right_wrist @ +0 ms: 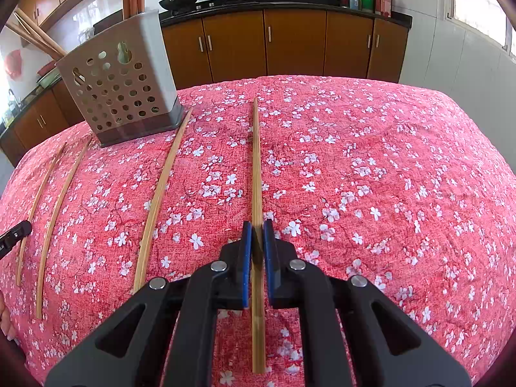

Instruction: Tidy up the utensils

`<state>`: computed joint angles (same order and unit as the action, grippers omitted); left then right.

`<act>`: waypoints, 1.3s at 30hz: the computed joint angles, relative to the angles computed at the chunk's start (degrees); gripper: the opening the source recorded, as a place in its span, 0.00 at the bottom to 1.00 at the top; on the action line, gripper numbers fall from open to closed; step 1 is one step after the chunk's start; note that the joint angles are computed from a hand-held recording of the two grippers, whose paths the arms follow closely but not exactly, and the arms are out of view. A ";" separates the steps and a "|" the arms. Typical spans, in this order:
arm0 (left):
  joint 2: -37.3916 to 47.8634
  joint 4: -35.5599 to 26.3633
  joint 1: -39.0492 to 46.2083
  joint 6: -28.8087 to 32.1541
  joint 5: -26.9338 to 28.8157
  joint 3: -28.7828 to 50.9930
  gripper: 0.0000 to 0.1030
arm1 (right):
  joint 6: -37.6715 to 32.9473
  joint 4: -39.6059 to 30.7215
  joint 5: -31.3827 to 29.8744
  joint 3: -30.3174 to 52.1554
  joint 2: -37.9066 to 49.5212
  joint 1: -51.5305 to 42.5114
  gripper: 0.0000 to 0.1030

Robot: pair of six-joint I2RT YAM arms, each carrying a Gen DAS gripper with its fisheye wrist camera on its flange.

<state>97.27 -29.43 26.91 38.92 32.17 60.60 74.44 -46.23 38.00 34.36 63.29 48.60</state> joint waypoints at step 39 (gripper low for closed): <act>-4.55 1.46 0.77 3.15 -1.53 -4.81 0.09 | 5.04 -2.78 0.58 -1.06 -2.77 4.41 0.08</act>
<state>92.73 -27.97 27.69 42.07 30.65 55.79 79.48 -49.02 38.58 33.30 60.52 53.01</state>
